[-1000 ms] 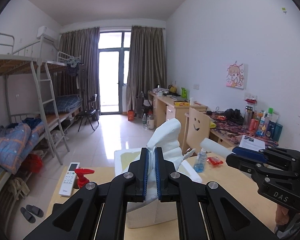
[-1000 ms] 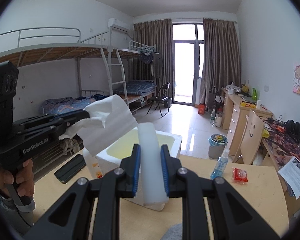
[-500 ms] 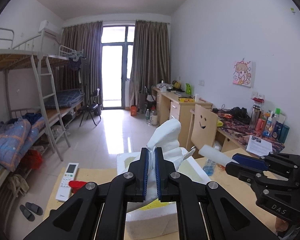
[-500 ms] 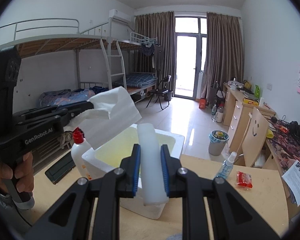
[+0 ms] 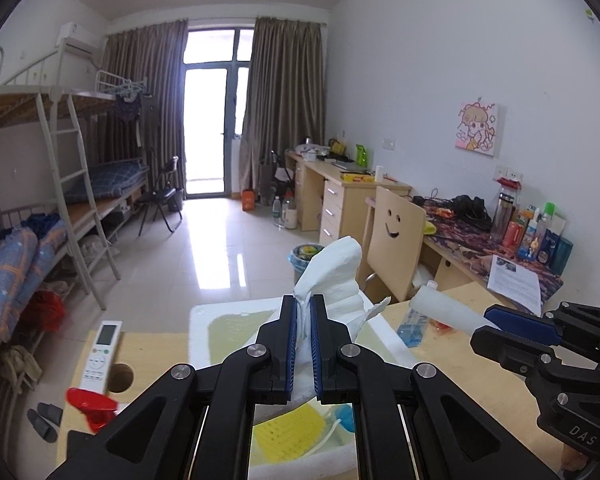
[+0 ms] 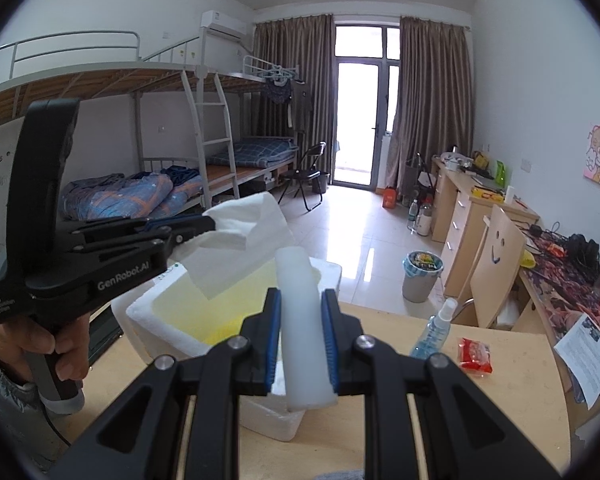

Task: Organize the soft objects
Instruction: 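Lower the white cloth into the foam box and open the left gripper, then lower the foam strip into the foam box and open the right gripper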

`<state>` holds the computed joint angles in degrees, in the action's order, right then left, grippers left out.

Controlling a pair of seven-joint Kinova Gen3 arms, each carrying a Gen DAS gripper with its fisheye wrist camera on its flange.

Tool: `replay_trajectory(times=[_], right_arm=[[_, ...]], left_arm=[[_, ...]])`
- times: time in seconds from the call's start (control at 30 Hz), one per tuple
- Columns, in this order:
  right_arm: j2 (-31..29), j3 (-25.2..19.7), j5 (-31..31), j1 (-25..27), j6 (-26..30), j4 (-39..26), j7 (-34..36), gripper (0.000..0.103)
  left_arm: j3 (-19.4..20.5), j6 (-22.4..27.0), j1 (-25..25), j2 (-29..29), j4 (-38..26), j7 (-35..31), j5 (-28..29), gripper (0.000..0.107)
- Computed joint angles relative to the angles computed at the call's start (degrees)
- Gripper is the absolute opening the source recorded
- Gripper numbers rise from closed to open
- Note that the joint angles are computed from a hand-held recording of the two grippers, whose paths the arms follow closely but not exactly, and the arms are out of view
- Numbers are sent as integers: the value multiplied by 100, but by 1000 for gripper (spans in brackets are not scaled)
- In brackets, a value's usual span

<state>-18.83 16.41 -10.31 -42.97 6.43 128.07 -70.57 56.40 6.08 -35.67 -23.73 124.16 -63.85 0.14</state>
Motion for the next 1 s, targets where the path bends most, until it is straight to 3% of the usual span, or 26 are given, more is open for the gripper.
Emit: replay_trajectory(times=[0.17,0.4,0.47,0.5,0.53,0.6,0.77,1.0], right_arm=[[155,-11,-70,4,22,-80,-41,24],[205,562,-296,-544,34,-132,195,24],[202,489,-308,-448,79,-147,216,24],[180,527,-341,-472,82,-148,247,24],[142,564,-370,-493,85,-148,274,24],[118,613,-394,-502,51,-127,311,24],[108,658,-413,-483,49,-136,313,24],[94,631,-391,-475,7,-137,302,24]], left_arm=[[369,68,-366,138,-125,-1,-16,7],[786,151,-762,229,-231,-35,-57,9],[825,225,-827,175,-269,-23,-29,13],[745,199,-749,197,-246,-35,-20,29],[641,173,-658,205,-223,-34,-6,57],[555,78,-627,69,-151,67,75,90],[498,32,-659,-233,-97,147,193,102],[515,32,-659,-409,-109,100,251,102]])
